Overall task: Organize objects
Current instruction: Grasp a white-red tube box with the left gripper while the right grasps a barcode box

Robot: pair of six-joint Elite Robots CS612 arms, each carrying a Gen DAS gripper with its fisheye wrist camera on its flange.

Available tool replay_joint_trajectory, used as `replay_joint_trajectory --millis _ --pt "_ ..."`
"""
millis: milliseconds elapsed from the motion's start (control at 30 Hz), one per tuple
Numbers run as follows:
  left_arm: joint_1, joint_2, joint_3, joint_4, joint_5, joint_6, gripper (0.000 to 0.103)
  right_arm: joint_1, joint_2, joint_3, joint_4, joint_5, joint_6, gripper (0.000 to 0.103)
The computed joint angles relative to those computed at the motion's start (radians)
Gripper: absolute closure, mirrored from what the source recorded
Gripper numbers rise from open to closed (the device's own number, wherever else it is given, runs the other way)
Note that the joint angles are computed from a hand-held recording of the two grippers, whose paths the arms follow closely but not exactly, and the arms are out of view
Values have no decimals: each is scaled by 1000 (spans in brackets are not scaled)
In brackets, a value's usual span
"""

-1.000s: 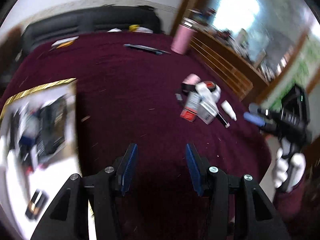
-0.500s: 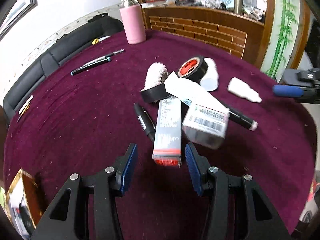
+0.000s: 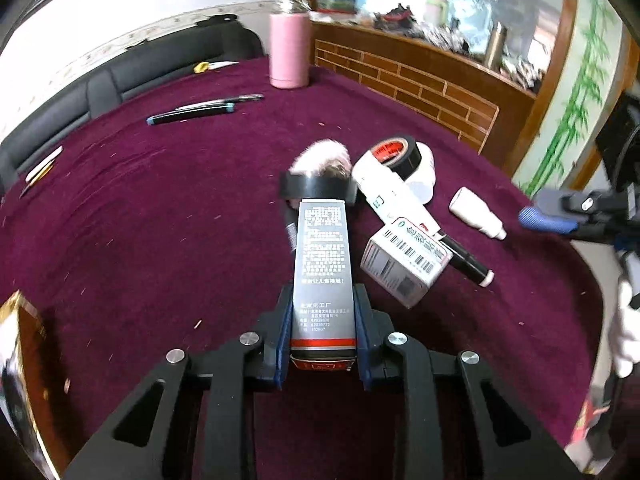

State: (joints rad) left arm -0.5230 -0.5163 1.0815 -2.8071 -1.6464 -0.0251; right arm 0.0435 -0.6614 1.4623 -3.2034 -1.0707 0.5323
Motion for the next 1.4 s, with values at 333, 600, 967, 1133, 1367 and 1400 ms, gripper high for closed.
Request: replay_joint_trajectory --millis 333,600,967,1133,1367,1400 --pt "16 -98 200 -150 8 -100 81 95 29 -121 209 -172 -256 49" --pt "19 -63 161 -53 29 -157 81 140 63 -205 317 -340 -302 50" --pt "9 -44 138 -60 71 -177 77 152 92 -266 384 -407 -256 50" --pt "22 -46 148 -88 10 -188 81 145 87 -251 368 -356 -239 65" --pt "44 -106 261 -247 -47 -255 81 143 51 -200 303 -268 -244 69" --pt "48 -119 286 -277 -48 -268 81 146 49 -199 302 -263 -256 69"
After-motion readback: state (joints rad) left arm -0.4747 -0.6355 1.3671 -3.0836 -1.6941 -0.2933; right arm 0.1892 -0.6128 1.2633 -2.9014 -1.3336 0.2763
